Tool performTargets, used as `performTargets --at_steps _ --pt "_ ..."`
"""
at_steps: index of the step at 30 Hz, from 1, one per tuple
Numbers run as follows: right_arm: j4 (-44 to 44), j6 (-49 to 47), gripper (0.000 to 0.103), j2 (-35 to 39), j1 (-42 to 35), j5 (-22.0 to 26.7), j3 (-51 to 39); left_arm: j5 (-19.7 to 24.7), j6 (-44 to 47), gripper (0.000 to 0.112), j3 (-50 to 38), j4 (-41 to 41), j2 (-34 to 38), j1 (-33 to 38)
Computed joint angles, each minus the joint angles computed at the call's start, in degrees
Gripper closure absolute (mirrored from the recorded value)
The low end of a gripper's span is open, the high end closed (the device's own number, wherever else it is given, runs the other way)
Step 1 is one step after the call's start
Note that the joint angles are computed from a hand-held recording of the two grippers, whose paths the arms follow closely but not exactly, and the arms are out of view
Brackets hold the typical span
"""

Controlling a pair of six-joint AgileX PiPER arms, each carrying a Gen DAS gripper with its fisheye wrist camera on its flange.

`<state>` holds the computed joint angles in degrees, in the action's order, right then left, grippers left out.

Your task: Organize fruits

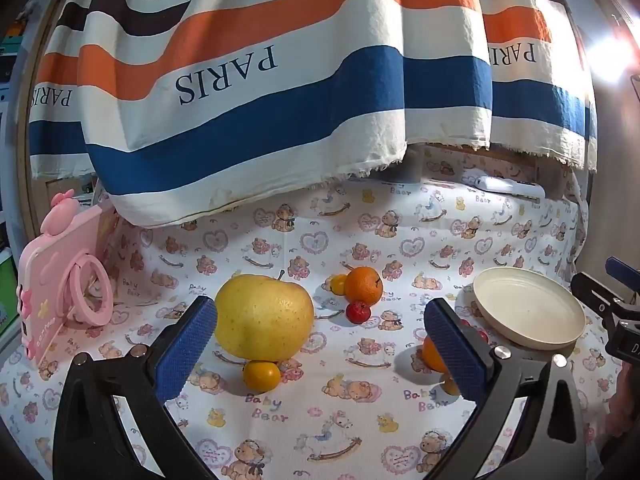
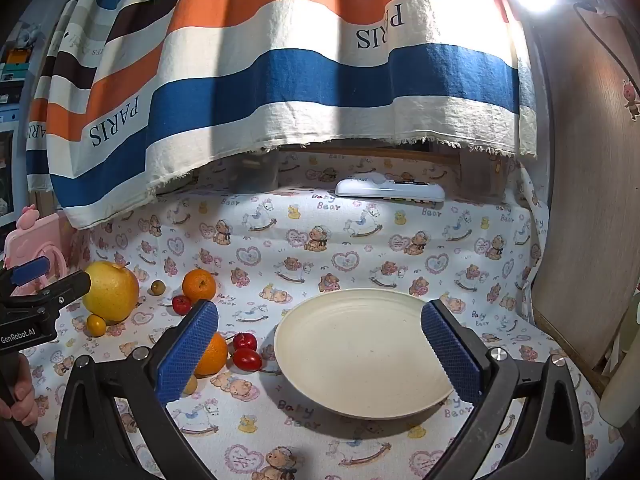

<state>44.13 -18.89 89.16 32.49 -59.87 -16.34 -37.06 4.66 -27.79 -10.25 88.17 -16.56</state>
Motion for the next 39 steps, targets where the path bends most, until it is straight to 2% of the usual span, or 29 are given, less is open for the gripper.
performTargets --at_steps 12,17,32,34,37,39 --pt "-0.18 -0.05 0.001 0.23 -0.10 -0.16 -0.14 -0.50 -0.87 0.010 0.74 2.02 -0.65 0.71" --pt "-0.37 -0.06 0.001 0.28 -0.23 0.00 -0.20 -1.58 1.44 0.010 0.87 -0.84 -0.55 -0.85" --pt "-0.66 0.27 0.001 0.43 0.08 -0.14 -0.06 -1.20 1.37 0.010 0.70 -0.76 -0.69 -1.00" --pt "-0.80 -0.51 0.001 -0.75 -0.65 0.86 -0.09 -1.14 1.11 0.010 0.68 -0.27 -0.66 -0.78" --pt "3.36 -1.46 0.001 -0.46 1.20 -0.54 -0.10 -1.61 0.87 0.010 0.97 -0.11 -0.62 -0.68" --pt "1.23 -0.44 0.001 -0.44 0.20 -0.16 0.16 -1.30 -0.75 0.010 0.78 2.38 -0.44 0.14"
